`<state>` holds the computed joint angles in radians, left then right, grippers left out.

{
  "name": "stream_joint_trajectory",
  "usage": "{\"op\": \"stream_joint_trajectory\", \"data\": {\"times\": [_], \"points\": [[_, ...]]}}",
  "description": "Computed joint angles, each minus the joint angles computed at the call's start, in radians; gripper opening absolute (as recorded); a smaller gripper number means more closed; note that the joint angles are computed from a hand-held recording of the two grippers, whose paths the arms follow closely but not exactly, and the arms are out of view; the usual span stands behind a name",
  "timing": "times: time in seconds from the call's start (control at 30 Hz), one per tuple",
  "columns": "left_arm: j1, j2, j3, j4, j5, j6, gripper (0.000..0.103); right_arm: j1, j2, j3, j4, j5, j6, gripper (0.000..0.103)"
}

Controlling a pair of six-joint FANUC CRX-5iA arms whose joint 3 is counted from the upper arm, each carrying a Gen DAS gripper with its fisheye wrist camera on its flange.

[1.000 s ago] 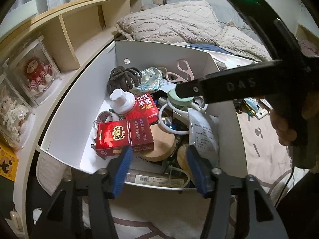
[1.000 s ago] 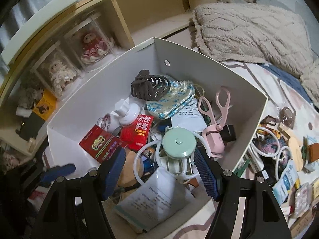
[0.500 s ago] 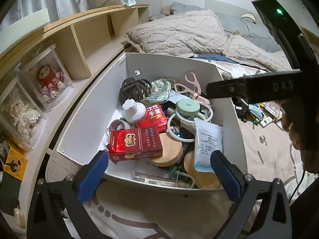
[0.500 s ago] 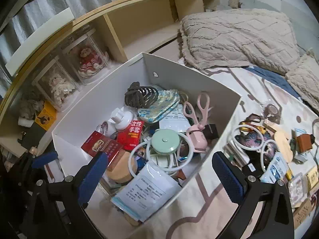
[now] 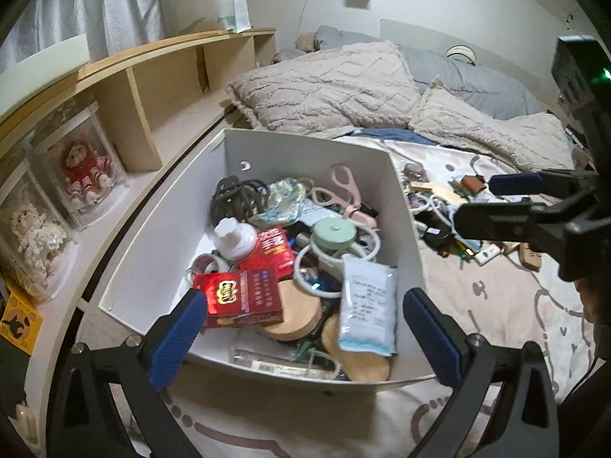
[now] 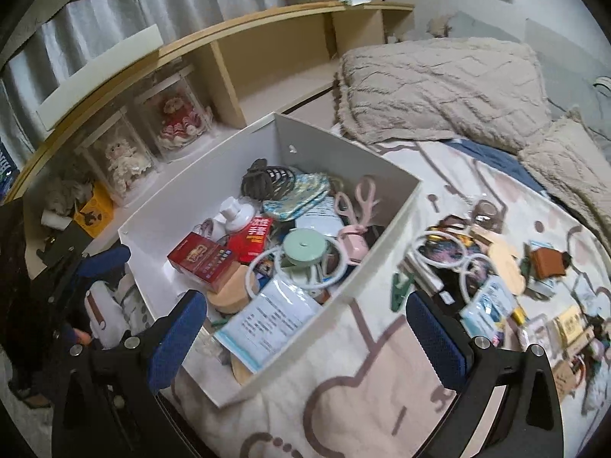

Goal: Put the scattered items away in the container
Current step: 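Withdraw both open grippers up out of the white box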

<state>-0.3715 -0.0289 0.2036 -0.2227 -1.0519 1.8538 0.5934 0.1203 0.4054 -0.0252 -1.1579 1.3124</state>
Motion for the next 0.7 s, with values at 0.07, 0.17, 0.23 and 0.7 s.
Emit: {"op": "stream_joint_trajectory", "data": {"times": [0.07,0.17,0.23,0.7], "points": [[-0.007,0.003,0.003,0.005,0.011,-0.004,0.103,-0.003,-0.022,-0.025,0.014,0.005,-0.013,0.103],[-0.021,0.011,0.013,0.009,0.027,-0.008,0.103,-0.01,-0.059,-0.066,0.043,0.013,-0.035,0.103],[-0.03,0.017,0.018,0.015,0.036,-0.009,0.103,-0.015,-0.083,-0.092,0.059,0.018,-0.051,0.103],[-0.109,0.075,0.077,0.031,0.092,-0.006,0.103,-0.06,-0.272,-0.303,0.184,0.045,-0.154,0.103]]}}
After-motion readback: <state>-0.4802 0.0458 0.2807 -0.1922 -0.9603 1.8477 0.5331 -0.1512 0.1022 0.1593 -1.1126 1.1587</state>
